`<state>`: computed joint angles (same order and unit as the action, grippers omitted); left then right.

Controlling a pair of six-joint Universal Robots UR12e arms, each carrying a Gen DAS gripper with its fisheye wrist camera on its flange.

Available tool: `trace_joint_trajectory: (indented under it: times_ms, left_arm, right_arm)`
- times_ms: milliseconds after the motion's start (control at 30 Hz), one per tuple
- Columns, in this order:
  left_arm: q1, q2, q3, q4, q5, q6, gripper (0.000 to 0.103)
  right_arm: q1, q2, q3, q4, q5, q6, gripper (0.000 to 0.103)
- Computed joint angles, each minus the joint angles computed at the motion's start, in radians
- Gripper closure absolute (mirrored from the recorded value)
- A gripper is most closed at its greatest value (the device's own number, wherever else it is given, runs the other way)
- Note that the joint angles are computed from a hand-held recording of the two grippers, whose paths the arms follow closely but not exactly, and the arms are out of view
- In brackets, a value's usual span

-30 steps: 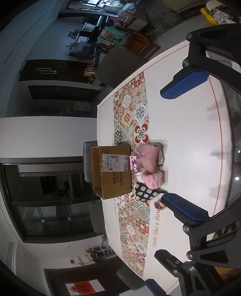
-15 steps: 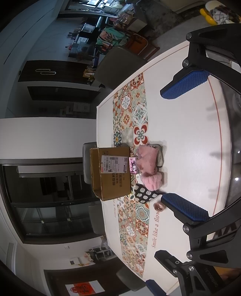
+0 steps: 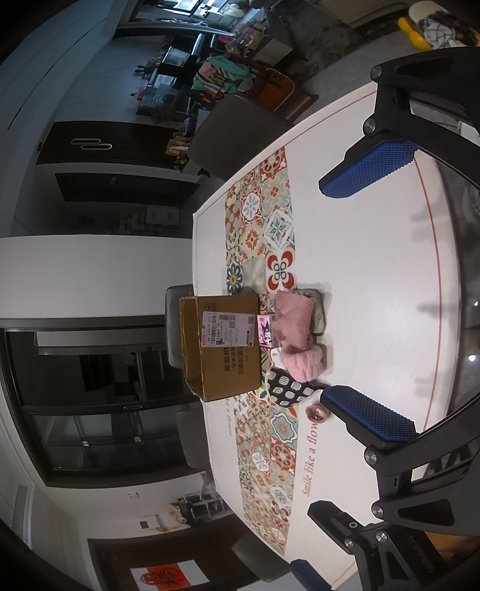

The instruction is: Organize soft objects

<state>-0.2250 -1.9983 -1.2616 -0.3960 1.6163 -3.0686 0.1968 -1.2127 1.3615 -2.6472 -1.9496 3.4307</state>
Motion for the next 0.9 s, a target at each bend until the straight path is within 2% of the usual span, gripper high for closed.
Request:
trace_joint_trajectory:
  times_ms: [900]
  left_arm:
    - [-0.004,-0.006,0.013,-0.007,0.002,0.006,0.000]
  right_arm:
    - [-0.003,-0.002,0.001,0.001,-0.001,0.002,0.000]
